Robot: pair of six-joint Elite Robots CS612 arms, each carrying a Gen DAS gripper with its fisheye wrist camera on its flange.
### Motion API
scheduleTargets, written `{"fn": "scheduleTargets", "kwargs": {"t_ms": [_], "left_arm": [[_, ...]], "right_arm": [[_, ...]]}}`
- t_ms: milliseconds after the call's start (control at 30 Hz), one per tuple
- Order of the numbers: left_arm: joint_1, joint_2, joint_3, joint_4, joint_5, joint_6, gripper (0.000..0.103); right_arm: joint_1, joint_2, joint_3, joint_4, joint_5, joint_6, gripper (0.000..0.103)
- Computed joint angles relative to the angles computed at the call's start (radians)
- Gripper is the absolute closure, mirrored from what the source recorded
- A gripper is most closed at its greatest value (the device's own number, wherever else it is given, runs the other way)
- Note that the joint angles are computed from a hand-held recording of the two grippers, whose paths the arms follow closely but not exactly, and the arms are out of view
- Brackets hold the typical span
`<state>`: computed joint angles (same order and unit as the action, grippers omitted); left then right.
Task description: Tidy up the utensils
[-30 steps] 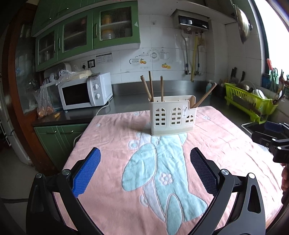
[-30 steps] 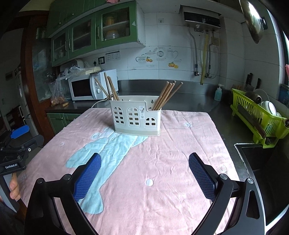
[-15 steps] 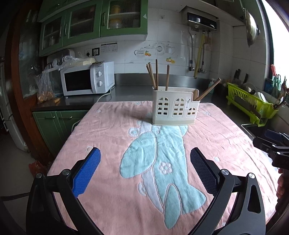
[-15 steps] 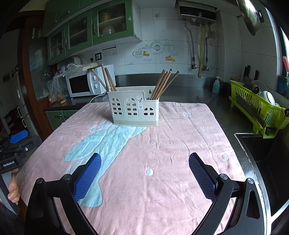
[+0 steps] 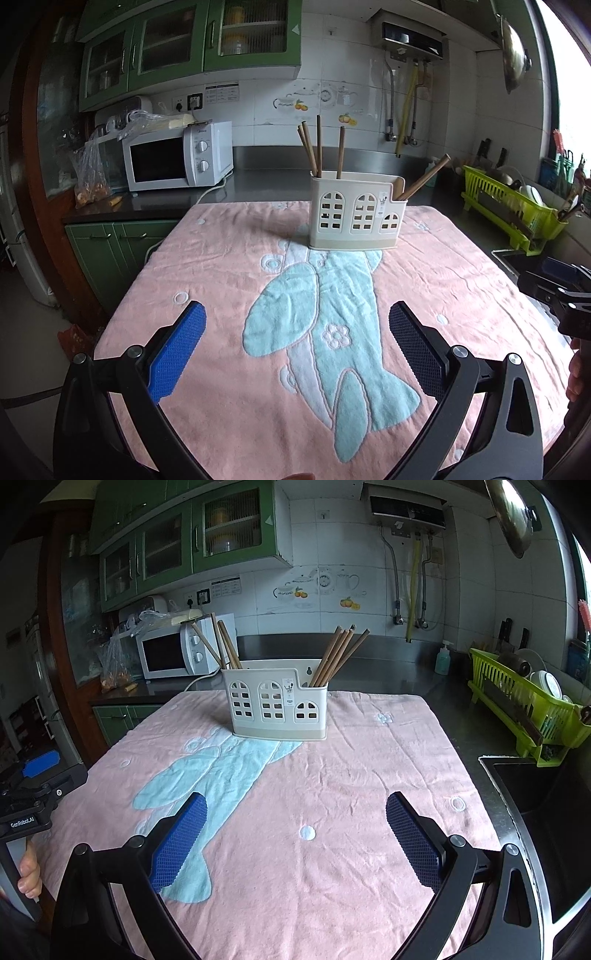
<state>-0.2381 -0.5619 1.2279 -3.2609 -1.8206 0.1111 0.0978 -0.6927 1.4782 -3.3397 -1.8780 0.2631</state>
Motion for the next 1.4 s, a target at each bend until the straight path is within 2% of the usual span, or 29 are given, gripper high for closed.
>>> {"fn": "scheduleTargets", "kwargs": {"t_ms": [1400], "left_arm": [[-0.005, -0.001, 0.005, 0.005, 0.002, -0.008, 0.005]], "right_arm": [[0.003, 0.001, 0.002, 0.001, 0.021, -0.003, 0.009]]}}
